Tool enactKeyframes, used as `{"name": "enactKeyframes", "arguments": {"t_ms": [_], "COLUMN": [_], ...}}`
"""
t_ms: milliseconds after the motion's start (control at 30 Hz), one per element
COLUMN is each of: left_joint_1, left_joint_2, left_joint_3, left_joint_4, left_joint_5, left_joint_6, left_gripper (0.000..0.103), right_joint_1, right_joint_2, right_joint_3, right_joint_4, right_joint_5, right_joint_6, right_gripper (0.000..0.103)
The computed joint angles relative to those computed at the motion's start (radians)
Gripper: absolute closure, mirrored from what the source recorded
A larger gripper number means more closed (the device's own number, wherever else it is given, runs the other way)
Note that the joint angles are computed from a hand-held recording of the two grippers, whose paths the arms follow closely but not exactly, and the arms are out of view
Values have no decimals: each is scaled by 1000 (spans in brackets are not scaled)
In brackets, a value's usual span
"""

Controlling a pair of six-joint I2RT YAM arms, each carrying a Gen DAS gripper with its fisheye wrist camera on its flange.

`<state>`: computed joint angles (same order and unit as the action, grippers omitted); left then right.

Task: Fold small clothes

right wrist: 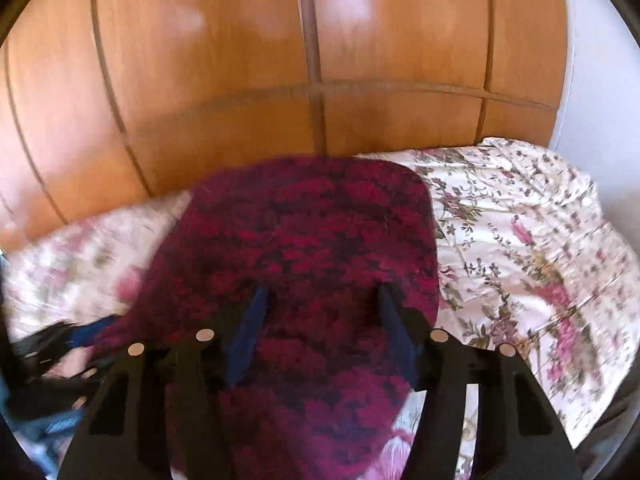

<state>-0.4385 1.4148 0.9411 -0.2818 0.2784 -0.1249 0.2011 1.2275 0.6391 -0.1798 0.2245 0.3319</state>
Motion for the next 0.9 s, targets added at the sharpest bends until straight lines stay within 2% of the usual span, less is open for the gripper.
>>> {"name": "enactKeyframes", "arguments": {"t_ms": [33,100,233,300,433,500,567,733,900], "left_joint_1": [-10,8,30,10,-49,-66,-68,-60,-86], "left_joint_2": [36,66,65,16,-68,-99,-120,-152,-189], "left_joint_3": [17,28,27,-12,-77,-85,-87,-97,-112], "left_joint_4": [15,23,29,43,72,62,51,39,37], "left_joint_5": [-22,-7,4,-35,-141,-165,-174,-182,-248], "left_joint_6": [-15,-38,-90,-99,-100,-94,-92,-94,-86], "left_gripper": [42,42,42,42,36,36,32,29,24], "right_joint_1": [15,22,66,72,52,68,72,91,156], "right_joint_2": [48,185,291,279,188,126,95,51,21], "right_joint_3": [27,103,209,154,15,-13,-37,-37,-19], "right_joint_4": [-1,29,-24,41,172,166,185,141,70], "right_joint_5": [15,44,123,140,123,133,132,169,256], "right_joint_6": [6,-3,-38,-55,-40,-10,-15,26,77], "right_gripper": [45,43,42,41,40,37,26,12,8]}}
